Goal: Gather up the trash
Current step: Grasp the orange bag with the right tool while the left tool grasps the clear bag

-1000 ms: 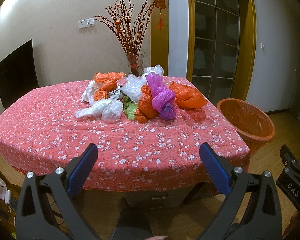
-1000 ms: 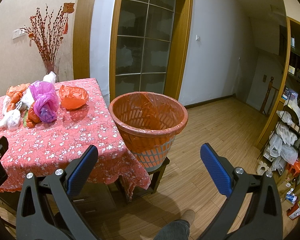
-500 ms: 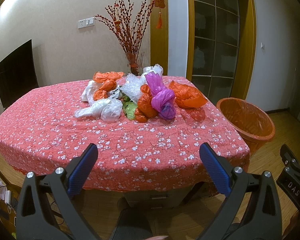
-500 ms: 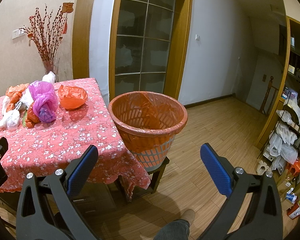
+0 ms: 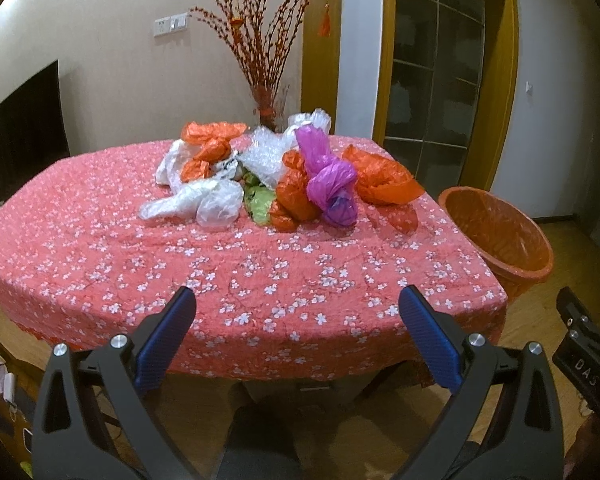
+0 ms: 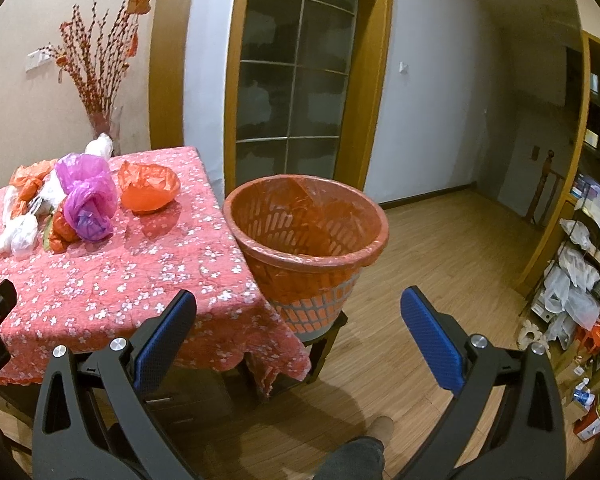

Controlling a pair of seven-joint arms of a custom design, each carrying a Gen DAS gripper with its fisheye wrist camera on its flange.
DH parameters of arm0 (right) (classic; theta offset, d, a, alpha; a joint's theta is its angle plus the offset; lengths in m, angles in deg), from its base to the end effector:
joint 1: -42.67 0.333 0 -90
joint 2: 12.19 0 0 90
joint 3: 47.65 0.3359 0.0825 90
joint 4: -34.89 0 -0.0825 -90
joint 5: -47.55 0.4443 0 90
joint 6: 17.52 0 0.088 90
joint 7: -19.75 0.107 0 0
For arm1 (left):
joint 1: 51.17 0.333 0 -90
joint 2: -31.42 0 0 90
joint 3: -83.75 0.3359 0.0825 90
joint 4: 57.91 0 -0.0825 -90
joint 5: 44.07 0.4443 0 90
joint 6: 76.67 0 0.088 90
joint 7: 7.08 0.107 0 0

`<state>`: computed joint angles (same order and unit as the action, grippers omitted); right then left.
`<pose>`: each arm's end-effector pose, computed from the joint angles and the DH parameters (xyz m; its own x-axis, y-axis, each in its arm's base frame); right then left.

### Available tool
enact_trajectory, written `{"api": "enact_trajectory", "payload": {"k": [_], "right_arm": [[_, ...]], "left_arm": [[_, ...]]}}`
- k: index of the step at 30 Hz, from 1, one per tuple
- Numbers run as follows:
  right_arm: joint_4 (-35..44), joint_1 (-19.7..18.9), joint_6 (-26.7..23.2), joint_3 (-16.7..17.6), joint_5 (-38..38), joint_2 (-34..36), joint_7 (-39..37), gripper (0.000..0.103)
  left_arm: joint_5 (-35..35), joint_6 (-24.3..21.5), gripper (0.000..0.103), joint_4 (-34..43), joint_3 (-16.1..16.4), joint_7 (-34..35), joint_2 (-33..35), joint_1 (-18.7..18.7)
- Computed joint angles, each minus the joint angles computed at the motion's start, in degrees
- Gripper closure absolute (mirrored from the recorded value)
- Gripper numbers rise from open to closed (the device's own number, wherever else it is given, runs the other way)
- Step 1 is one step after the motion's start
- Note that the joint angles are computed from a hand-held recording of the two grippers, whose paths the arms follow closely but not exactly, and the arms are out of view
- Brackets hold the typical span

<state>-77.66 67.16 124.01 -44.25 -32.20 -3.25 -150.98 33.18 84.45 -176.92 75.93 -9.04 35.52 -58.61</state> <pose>0.5952 0.3162 0.4185 -0.2576 -0.9643 0.0614 -0.5061 0.0805 -0.8587 0.6033 -0.2126 0.4276 0.1485 -0.9883 0.0353 -0.5689 -0.1146 -0.8144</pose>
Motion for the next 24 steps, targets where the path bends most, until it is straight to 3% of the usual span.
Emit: {"api": "enact_trajectory", "payload": {"k": [4,12,20,24], "right_arm": [[2.4,-0.4,3.5,-0.4,0.4,2.0,-1.5,0.002],[12.1,-0.2,15.1,-2.5,4.6,9.4,-8.4,0.002],[25.2,1.1,20.5,-5.4,14.0,18.7,-17.5,0.006],[35.8,3.1,18.0,-7.6,17.1,25.6,-22.7,0.010]], "left_arm": [[-2.8,2.6,0.004,0.9,0.9,2.2,1.5,1.1],[-6.1,0.8,0.004,2.8,2.9,4.3,3.3,2.6],[-9.5,1.6,0.004,5.2,4.9,6.6,5.9,4.8],[-11.2,2.1,0.004,6.6,5.6,8.0,7.5,5.4]]}}
